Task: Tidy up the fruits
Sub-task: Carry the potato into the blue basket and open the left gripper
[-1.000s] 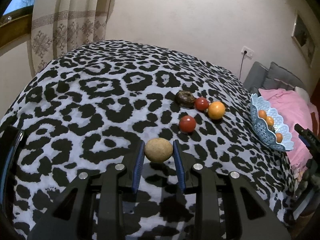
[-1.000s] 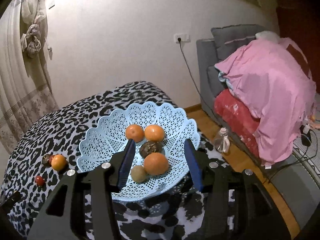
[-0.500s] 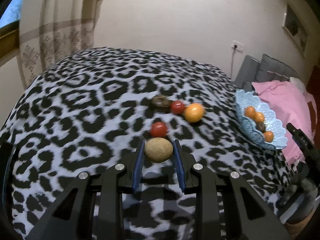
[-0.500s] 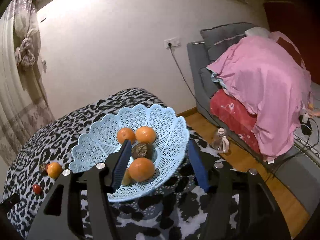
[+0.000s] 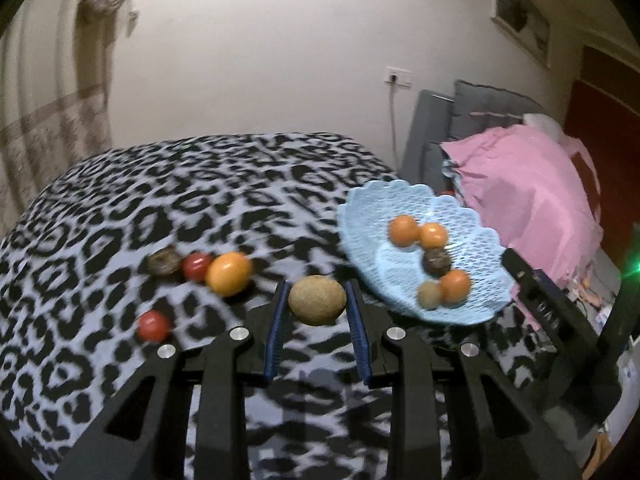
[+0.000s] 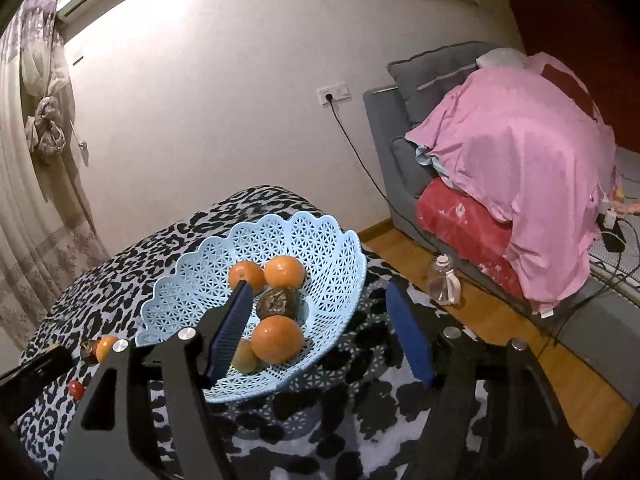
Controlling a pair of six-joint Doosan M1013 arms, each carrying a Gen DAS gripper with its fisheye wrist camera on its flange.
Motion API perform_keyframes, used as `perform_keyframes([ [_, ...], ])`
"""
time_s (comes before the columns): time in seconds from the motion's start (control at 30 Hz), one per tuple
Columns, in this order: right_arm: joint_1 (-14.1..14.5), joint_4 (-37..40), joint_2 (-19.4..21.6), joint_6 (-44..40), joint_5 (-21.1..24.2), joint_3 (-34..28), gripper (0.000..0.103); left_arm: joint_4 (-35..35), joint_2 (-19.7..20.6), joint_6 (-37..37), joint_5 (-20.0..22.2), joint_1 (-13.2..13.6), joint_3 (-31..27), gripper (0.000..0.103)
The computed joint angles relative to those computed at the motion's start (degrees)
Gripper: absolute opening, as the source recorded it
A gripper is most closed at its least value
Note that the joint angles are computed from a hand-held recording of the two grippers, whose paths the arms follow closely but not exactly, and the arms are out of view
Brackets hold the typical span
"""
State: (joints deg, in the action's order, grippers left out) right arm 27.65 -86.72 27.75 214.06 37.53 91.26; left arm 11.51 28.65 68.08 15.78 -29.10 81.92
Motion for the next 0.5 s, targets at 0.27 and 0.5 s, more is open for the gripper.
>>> perform_keyframes([
  [0.27, -0.1, 0.0, -0.1, 1.1, -0.2, 0.2, 0.071, -12.1, 2.8, 13.9, 1.3, -1.1, -4.2, 0.029],
  [0.5, -0.1, 0.1, 0.0, 1.8, -0.1, 0.0, 0.071, -19.6, 4.7, 20.3, 3.5, -1.3, -6.6, 0.031],
])
